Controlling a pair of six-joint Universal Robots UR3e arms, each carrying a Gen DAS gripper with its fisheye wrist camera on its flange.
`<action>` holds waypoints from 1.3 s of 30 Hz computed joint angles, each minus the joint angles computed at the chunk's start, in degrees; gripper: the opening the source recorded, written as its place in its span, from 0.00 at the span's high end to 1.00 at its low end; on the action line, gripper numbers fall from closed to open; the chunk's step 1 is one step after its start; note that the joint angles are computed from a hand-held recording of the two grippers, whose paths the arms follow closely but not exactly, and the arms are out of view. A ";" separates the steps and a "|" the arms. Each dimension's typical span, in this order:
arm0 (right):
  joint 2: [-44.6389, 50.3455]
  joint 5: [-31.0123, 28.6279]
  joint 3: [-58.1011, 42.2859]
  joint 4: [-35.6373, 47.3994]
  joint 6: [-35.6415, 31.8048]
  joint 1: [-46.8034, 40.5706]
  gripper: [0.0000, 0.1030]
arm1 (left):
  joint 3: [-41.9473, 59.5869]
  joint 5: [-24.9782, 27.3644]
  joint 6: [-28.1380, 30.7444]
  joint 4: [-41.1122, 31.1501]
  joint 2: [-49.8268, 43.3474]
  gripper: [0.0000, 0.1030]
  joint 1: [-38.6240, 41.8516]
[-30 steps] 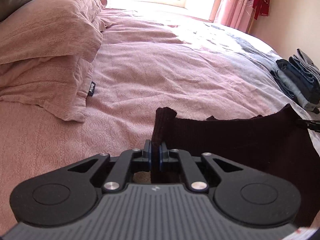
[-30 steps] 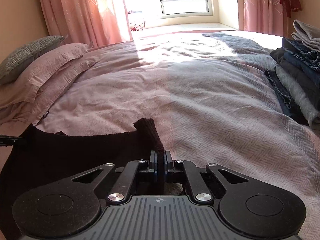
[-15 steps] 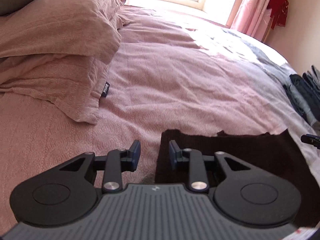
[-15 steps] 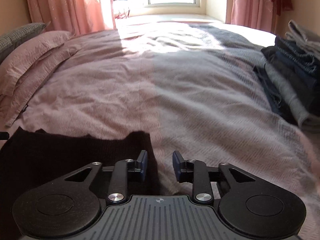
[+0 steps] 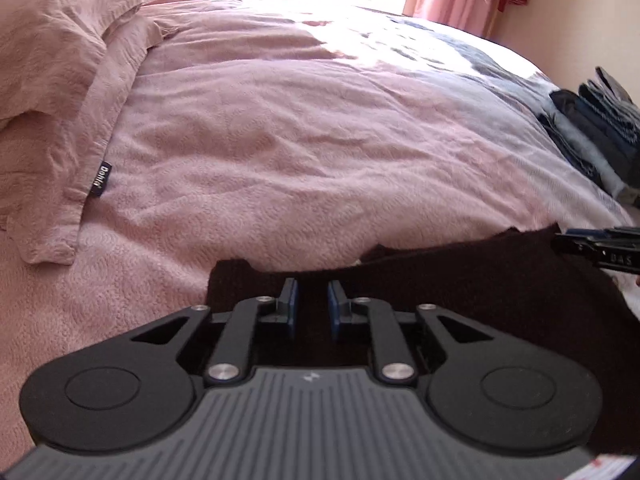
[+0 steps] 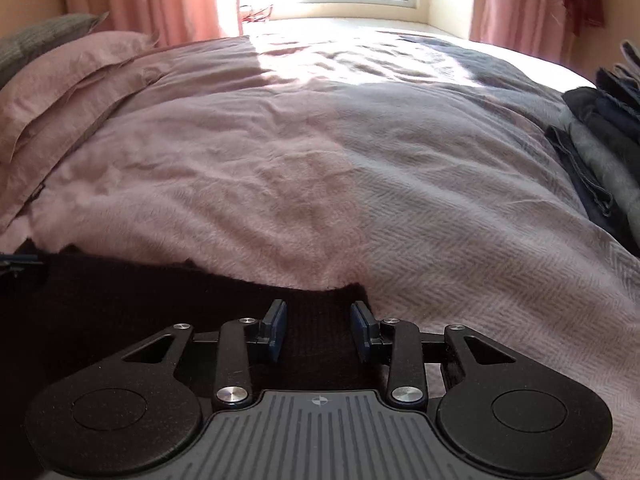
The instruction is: Fold large clothes
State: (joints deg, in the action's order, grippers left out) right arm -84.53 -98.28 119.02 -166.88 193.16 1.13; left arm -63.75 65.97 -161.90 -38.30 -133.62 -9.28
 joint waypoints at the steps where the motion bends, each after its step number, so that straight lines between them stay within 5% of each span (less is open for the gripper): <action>1: -2.80 -1.49 0.67 1.31 0.35 0.78 0.70 | -1.72 0.34 0.04 1.01 1.77 0.85 0.42; 7: -21.72 -5.08 3.54 15.79 2.11 11.79 0.69 | -24.24 -4.98 5.16 -4.49 25.23 0.84 8.56; 11: -23.49 -13.06 2.40 26.63 8.37 26.60 0.69 | -42.78 -7.95 15.12 -13.29 44.40 0.84 15.27; 14: -21.58 -16.43 4.94 32.43 10.32 32.07 0.70 | -53.24 -0.31 20.12 -10.34 49.85 0.82 14.93; 15: -21.61 -18.25 7.25 33.02 10.23 32.79 0.70 | -56.03 1.78 20.30 -7.07 50.10 0.92 15.03; 18: -26.48 -18.11 8.12 37.69 12.29 30.69 0.69 | -55.00 0.46 17.72 -12.22 52.39 0.97 18.99; 21: -30.59 -18.37 4.67 44.45 18.01 30.81 0.69 | -54.94 -1.34 16.96 -18.09 59.86 0.82 23.88; 29: -41.15 -9.39 9.84 45.00 40.45 27.06 0.69 | -52.81 -10.84 20.08 -51.13 68.30 0.77 40.08; 33: -50.62 -2.69 20.45 37.43 41.92 18.40 0.70 | -58.85 -14.34 11.03 -46.96 64.43 0.81 41.90; 35: -53.13 0.37 21.26 39.17 35.89 13.94 0.88 | -60.37 -16.47 8.87 -45.31 62.57 0.90 42.86; 39: -48.80 0.73 15.61 44.90 28.90 12.12 0.88 | -60.06 -13.30 8.70 -43.15 63.52 0.89 42.91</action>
State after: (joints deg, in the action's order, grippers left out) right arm -133.34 -97.55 134.63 -121.98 222.06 13.26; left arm -123.81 52.67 -153.20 -81.45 -70.10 33.63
